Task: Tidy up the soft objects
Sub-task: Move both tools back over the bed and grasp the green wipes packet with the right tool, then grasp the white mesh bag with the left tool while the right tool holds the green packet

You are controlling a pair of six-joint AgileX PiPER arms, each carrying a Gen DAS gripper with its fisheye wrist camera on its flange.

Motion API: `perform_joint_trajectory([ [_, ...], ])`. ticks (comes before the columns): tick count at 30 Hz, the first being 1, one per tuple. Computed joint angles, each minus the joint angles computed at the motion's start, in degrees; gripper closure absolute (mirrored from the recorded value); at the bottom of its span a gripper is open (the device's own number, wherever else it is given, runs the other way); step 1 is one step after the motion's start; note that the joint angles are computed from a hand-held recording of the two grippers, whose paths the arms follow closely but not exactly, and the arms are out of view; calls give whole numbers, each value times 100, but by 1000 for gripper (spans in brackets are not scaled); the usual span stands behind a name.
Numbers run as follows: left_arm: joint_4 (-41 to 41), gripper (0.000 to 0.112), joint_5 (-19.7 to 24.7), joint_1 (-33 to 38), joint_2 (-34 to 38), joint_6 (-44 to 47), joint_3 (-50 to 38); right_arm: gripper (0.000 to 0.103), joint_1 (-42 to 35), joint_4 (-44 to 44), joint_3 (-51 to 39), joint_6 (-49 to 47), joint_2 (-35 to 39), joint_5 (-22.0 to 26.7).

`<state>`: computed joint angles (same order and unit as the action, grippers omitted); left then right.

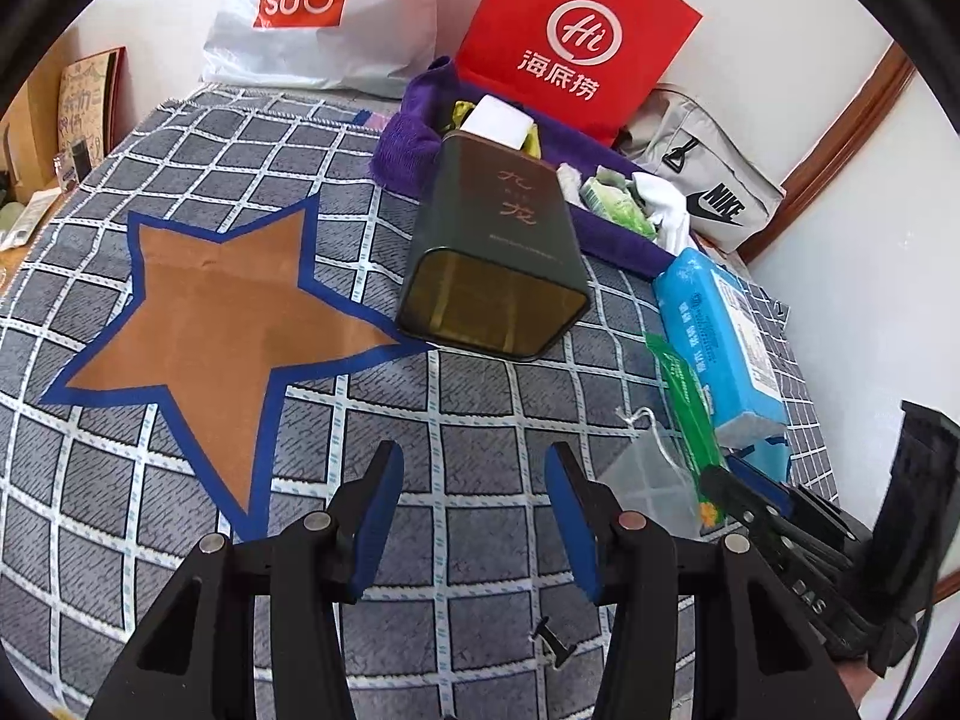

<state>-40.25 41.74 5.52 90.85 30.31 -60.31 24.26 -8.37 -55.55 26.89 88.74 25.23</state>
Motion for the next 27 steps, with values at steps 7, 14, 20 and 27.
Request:
perform_joint_trajectory([
  [7,328,66,-54,-242,-401,-425,218,75,236,-314,462,12,-847,476],
  [14,694,65,-182,-614,-586,-853,339,75,190,-669,1322,-5,-1563,961],
  [20,939,66,-230,-833,-575,-1120,345,55,-465,-36,1873,-804,-1647,370],
  [27,920,66,-214,-963,-361,-1095,229,48,-483,-678,1804,-165,-1120,-354],
])
